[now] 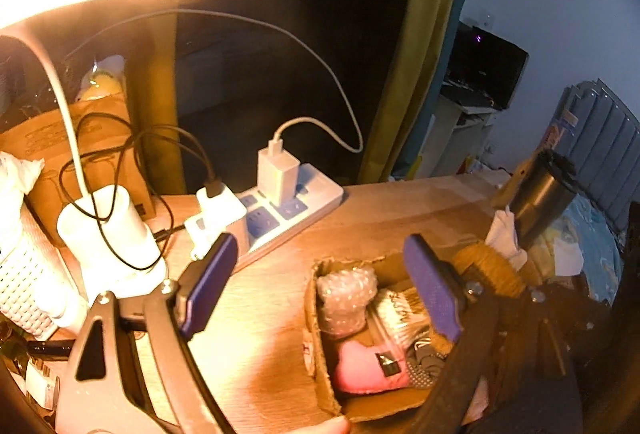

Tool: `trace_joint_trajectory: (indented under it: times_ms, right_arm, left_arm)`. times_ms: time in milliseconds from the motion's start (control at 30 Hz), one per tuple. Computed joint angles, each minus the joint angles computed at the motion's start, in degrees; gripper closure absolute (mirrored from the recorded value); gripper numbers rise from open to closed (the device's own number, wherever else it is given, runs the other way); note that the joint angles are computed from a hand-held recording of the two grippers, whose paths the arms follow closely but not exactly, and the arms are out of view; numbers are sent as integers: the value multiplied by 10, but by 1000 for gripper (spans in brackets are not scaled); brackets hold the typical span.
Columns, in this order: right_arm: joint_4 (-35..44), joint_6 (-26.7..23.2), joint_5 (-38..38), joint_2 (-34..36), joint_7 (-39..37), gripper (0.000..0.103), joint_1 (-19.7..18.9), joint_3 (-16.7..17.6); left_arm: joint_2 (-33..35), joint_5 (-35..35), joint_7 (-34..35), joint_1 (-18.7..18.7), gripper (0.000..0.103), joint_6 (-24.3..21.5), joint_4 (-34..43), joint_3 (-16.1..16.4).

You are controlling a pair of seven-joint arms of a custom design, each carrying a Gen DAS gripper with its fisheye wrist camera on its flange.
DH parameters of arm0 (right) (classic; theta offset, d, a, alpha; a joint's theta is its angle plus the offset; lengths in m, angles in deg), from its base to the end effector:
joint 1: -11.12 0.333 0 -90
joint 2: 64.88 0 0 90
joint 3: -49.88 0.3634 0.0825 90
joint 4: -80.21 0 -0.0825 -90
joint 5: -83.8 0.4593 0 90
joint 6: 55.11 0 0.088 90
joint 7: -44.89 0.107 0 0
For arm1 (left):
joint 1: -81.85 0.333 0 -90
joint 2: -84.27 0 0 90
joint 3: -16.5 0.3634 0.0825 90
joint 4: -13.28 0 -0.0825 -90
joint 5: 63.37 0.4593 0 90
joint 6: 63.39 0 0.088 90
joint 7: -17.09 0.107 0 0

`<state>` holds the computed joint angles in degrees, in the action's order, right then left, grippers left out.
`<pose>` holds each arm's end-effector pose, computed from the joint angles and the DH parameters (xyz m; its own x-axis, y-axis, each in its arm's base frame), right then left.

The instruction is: Organize soft objects

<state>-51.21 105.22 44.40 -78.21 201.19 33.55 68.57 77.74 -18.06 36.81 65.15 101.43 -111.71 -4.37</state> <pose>0.4076 0.4078 0.5232 0.2124 -0.9659 -0.1481 -0.6789 -0.0369 -0.7333 0.4592 -0.4125 0.5257 -0.2178 -0.9564 0.1944 -0.6491 -0.0067 -0.7606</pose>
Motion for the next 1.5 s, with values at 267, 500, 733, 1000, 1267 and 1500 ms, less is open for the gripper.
trace_joint_trajectory:
  times_ms: [267,500,733,1000,1267,1500]
  right_arm:
    - [7,26,26,19,-23,28,11,-10]
    - [7,9,-10,8,20,21,-3,1]
    - [-2,-17,-25,-17,43,21,-9,7]
    - [-22,-59,-31,-59,66,21,-17,20]
    - [-43,-104,-23,-110,75,21,-22,37]
    - [-59,-147,-11,-154,78,21,-23,53]
  left_arm:
    - [-1,-12,17,-4,17,-14,2,2]
    - [-4,-16,24,-3,17,-9,1,1]
    - [-9,-19,35,-4,17,-2,-1,-4]
    - [-17,-34,62,-7,17,10,-4,-10]
    - [-34,-59,102,-12,17,26,-11,-22]
    - [-51,-95,148,-16,17,48,-22,-28]
